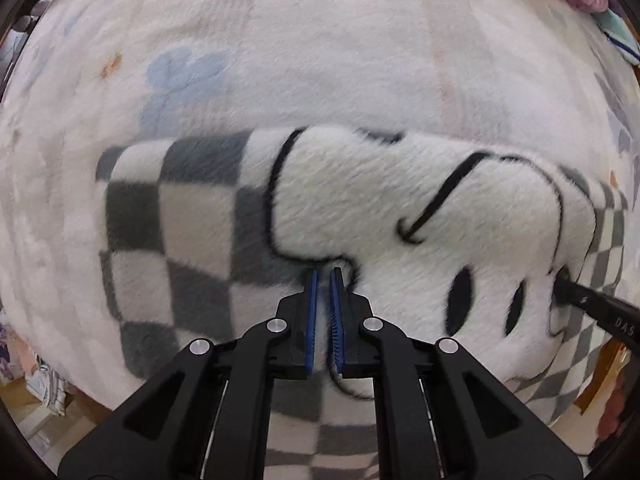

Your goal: Fold large clothes

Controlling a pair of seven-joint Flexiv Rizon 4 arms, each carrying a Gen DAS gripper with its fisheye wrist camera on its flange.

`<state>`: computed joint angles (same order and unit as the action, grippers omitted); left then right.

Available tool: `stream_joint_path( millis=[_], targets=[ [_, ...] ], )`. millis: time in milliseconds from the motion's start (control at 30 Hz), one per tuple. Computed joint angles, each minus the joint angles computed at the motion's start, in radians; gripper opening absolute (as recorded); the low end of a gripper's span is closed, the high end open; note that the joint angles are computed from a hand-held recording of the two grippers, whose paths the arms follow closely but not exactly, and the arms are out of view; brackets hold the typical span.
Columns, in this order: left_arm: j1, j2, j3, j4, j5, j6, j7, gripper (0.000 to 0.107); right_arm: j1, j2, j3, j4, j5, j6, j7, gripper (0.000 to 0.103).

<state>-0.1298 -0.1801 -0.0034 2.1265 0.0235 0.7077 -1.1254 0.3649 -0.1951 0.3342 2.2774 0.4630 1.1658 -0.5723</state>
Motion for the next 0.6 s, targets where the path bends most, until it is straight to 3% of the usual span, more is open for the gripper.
stream_joint_path(
  millis=[33, 267, 433, 533, 600],
  targets=[
    [0.002, 0.006, 0.004, 0.006, 0.007, -0.001, 0.002, 0.009, -0.013, 0.038, 0.034, 0.023, -0.022, -0.019, 0.052, 0.000],
    [0.015, 0.050, 0.021, 0.051, 0.063, 0.014, 0.024, 0.008, 0.035, 0.138, 0.015, 0.114, 0.055, -0.068, 0.054, 0.000],
    [0.051, 0.066, 0.044, 0.065, 0.101, 0.006, 0.067, 0.008, 0.058, 0.288, 0.002, 0.179, 0.013, -0.271, 0.119, 0.000],
    [0.075, 0.075, 0.068, 0.071, 0.189, 0.002, 0.067, 0.008, 0.068, 0.381, -0.006, 0.226, 0.028, -0.375, 0.168, 0.000],
    [0.097, 0.082, 0.078, 0.089, 0.182, 0.002, 0.089, 0.008, 0.076, 0.443, -0.005, 0.265, 0.068, -0.363, 0.196, 0.000]
  ],
)
